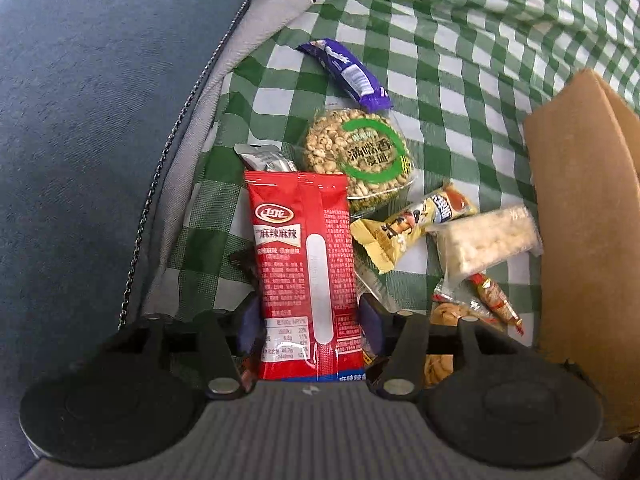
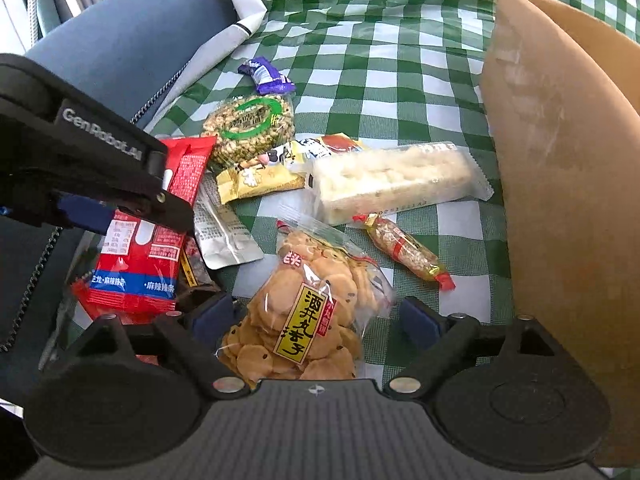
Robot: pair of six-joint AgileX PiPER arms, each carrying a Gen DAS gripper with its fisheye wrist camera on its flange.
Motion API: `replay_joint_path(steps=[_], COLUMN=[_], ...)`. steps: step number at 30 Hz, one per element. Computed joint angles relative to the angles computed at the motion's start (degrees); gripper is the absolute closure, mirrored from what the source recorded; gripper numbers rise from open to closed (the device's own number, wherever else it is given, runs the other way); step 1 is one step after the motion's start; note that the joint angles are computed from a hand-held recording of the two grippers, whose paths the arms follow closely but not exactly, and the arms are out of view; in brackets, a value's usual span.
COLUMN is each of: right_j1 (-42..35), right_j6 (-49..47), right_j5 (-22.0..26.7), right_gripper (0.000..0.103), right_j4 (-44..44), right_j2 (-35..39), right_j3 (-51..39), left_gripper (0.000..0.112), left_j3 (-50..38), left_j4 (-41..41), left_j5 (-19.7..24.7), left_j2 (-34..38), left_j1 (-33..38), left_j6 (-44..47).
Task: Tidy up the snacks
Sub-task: 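Lift the red wafer pack with the left tool while the right tool carries the cracker bag over the box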
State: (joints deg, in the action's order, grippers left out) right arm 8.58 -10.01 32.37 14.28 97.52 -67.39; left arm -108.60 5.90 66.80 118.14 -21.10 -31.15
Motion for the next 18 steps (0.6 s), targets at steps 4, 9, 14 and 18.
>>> replay_joint_path(steps=[4, 9, 14, 18], right_j1=[-0.1, -1.6, -4.4, -7.7], right_j6=[-3.4, -10.1, -17.8, -29.3], right_j5=[-0.1, -1.4, -3.3, -2.7], right_gripper=[0.031, 0.053, 0.053, 0.053], right_j4=[1.0, 4.8, 12.7, 23.2], right_j2=[-0.6, -2.8, -6.0, -10.4], right_j3=[0.5, 2.8, 5.2, 7.7], left_gripper=[0.062, 0.067, 0.067, 0.067], left_j3=[0.4, 3.3, 6.3, 8.5], left_j4=[1.2, 3.8, 3.7, 6.4], left_j5=[-0.5, -4.0, -8.3, -11.9], left_j2=[-0.3, -2.8, -5.6, -8.0], left_j1=[-0.2, -0.5, -0.4, -1.3], left_j6=[-1.0, -3.9, -4.9, -7.3])
